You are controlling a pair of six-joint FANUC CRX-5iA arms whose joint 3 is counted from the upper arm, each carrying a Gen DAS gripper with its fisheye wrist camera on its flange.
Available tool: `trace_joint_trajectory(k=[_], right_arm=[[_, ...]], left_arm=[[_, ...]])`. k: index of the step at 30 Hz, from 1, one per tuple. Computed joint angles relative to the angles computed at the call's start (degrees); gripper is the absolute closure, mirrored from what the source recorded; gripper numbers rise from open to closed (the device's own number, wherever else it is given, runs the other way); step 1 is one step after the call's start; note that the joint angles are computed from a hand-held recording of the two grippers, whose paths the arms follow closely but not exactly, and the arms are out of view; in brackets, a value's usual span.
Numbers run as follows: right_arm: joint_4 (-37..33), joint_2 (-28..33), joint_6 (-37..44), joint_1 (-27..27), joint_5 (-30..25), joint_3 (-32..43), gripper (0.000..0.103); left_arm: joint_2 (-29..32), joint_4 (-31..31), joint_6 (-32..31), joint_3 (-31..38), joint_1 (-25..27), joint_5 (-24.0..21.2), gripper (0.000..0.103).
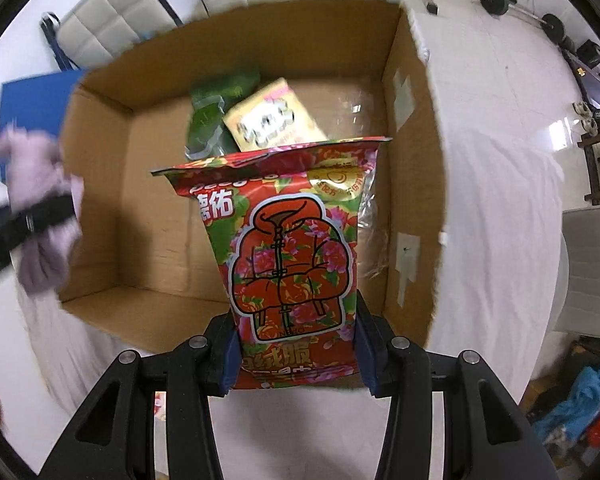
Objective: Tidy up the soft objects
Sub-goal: 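Lower the cloth and red bag into the box and open both grippers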
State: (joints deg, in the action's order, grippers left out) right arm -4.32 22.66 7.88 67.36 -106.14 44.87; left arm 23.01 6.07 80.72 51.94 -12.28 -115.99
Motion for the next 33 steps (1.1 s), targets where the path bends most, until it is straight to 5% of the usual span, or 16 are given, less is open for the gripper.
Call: trace_joint_trajectory(k=[17,21,30,33], right_arm=[[-8.94,1.53,2.91,-4.8,2.97,-7.53,0.052],[-8.4,0.76,2.79,-4.44,3.78,-8.06,0.047],[-3.29,1.71,0.99,-2.04,2.12,-3.76,0.02],[-1.95,1.64,0.84,-1.81,1.72,-3.34,0.02]], left_arm=[[12.93,-4.81,-0.53,7.84,-1.6,-5.41,0.059],[11.59,-2.9,-0.64,5.78,-1.05,-3.35,0.036],[8.53,0.33,0.47,3.51,0.72,-1.45,0.036],[7.37,1.15,0.65,2.66,1.0,-0.9,0.036]])
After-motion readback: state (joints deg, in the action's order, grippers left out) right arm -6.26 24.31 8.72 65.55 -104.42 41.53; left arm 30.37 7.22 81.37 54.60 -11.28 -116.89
